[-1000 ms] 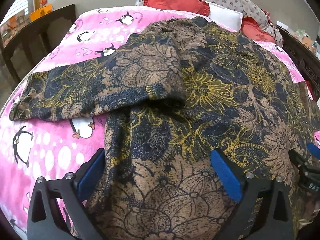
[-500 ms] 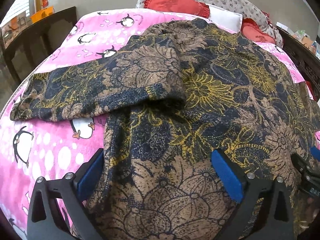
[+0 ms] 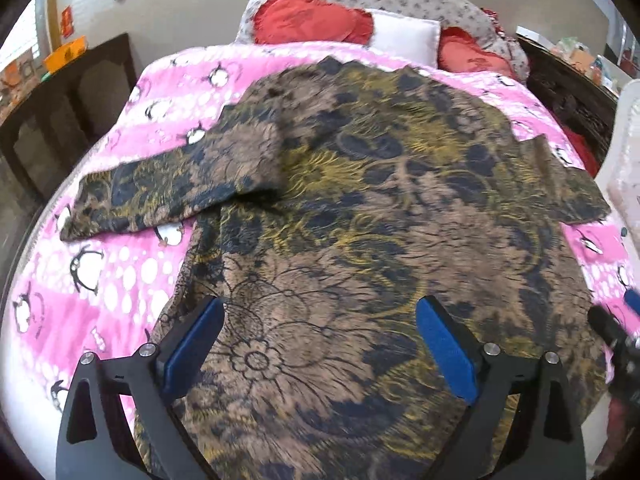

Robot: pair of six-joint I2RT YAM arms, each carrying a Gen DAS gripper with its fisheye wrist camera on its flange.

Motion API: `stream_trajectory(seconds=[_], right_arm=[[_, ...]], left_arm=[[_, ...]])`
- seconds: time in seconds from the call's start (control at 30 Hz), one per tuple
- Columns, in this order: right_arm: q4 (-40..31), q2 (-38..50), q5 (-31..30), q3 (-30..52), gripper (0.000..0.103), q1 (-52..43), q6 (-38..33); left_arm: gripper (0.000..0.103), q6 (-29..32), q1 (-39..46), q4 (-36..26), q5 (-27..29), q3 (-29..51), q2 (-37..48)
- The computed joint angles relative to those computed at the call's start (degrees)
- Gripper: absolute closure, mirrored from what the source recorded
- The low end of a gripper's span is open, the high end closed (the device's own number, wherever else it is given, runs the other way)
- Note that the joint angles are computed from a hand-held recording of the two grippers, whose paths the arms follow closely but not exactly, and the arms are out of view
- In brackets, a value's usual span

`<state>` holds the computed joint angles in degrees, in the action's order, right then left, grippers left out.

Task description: Fold small clothes

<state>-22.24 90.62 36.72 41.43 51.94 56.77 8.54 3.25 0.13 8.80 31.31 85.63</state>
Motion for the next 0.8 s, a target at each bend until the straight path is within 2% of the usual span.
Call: stream_trajectory(seconds=[0.17, 0.23, 0.4, 0.8], right_arm=[[-6.6, -4.3, 6.8, 2.8, 0.000, 2.8, 0.2], [-7.5, -4.5, 7.4, 3.7, 0.000, 3.1, -0.4], [-9.0, -4.0, 7.8, 4.8, 0.000, 4.0, 0.6], [-12.6, -0.1, 6.0, 9.0, 0.000, 4.8, 3.5]], left_arm=[[0.022, -0.6, -1.9, -3.1, -0.3, -1.1, -6.3], [0.022, -0.7, -2.1, -3.7, -0.4, -1.4, -7.5], [0.022, -0.9, -2.4, -3.6, -0.6, -2.6, -10.3], [0.022, -0.8, -1.5, -4.5, 0.5, -2.9, -10.7]])
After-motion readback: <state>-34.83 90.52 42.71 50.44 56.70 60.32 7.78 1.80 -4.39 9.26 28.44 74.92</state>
